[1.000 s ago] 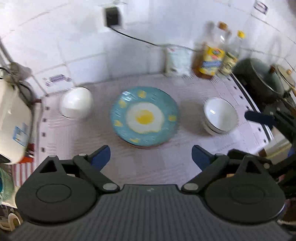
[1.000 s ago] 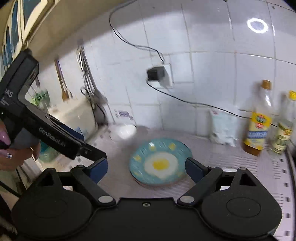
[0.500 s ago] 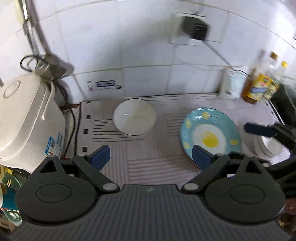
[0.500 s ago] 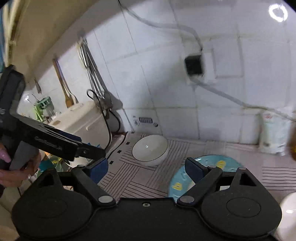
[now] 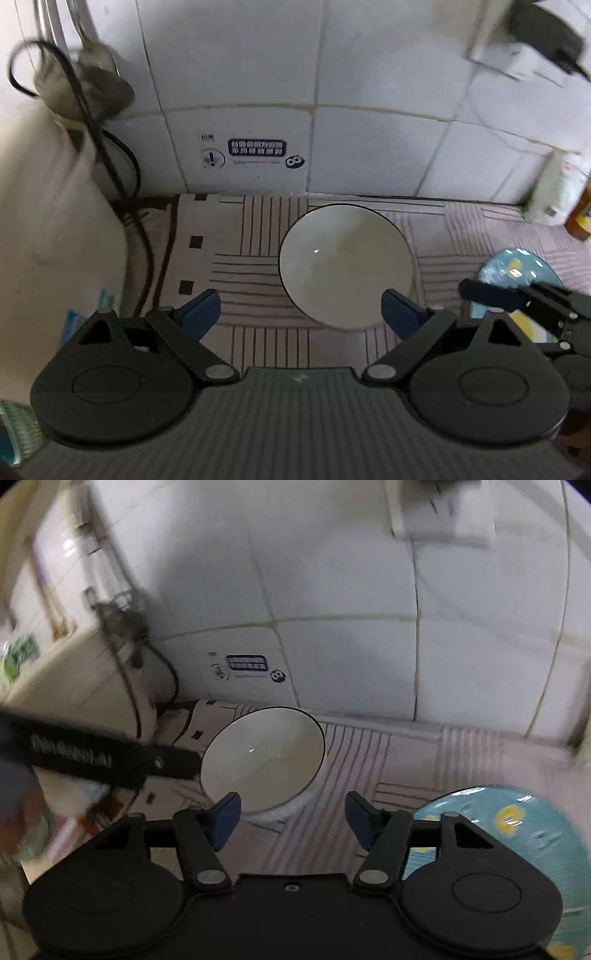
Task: Organize plates and bowls
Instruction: 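Move both tools to the white bowl by the rice cooker and grip its rim, then carry the white bowl with both tools over the nested bowls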
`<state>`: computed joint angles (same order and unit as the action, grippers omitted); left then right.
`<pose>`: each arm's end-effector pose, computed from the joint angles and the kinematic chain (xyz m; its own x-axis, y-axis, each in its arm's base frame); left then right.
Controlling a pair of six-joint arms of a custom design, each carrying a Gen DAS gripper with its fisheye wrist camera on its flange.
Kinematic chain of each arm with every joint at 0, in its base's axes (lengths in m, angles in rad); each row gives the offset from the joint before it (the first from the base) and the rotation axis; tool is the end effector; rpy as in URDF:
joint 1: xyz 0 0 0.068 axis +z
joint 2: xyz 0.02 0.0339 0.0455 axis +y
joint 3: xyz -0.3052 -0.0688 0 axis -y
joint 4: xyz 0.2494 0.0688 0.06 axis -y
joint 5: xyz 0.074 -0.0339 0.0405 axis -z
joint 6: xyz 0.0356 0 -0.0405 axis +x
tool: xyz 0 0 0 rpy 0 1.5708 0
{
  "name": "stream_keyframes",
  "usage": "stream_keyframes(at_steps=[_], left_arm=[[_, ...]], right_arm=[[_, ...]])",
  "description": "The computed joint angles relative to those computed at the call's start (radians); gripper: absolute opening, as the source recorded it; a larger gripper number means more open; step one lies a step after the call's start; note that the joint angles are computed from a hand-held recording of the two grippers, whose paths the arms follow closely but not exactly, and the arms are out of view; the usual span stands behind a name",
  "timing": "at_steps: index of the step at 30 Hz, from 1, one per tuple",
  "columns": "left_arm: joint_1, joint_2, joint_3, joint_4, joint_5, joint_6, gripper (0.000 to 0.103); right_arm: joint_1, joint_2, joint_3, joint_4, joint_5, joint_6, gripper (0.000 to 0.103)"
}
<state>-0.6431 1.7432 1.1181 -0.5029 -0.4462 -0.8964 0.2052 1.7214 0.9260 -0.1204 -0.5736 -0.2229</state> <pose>0.2934 -0.2007 0.2210 -0.7585 -0.3121 -0.5721 -0.3194 0.9432 -0.0912 0.3353 0.0895 0.1967 -0.6478 -0.3245 -0.6892 -0.6542 0.7006 0.2850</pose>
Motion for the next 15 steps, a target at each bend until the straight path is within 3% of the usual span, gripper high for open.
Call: stream_keyframes(at_steps=[3,6,8,9,11,14,15], left_arm=[[0.058,0.034,-0.025,0.076,0.046,0.017,0.091],[0.099,0.057,-0.043,0.134,0.081,0.054,0.078],[0.124,0.072,-0.049,0.150,0.116,0.059,0.063],[0.138,0.075,-0.059,0.169,0.138,0.059,0.060],[0.162,0.084,-0.082,0.212,0.192,0.044,0.041],[0.179,0.099,-0.103,0.253,0.257,0.028,0.018],[0.178,0.103,-0.112,0.271,0.269,0.025,0.016]], right_arm=[[0.022,0.085,0.068,0.000,0.014,0.111,0.059],[0.053,0.143,0.098,0.027,0.061,0.151,0.048],[0.076,0.183,0.126,0.026,0.087,0.175,0.026],[0.084,0.197,0.141,0.016,0.098,0.183,0.024],[0.096,0.203,0.147,0.016,0.118,0.194,0.022],[0.109,0.198,0.156,-0.001,0.151,0.184,0.021],[0.112,0.200,0.160,-0.004,0.157,0.182,0.021]])
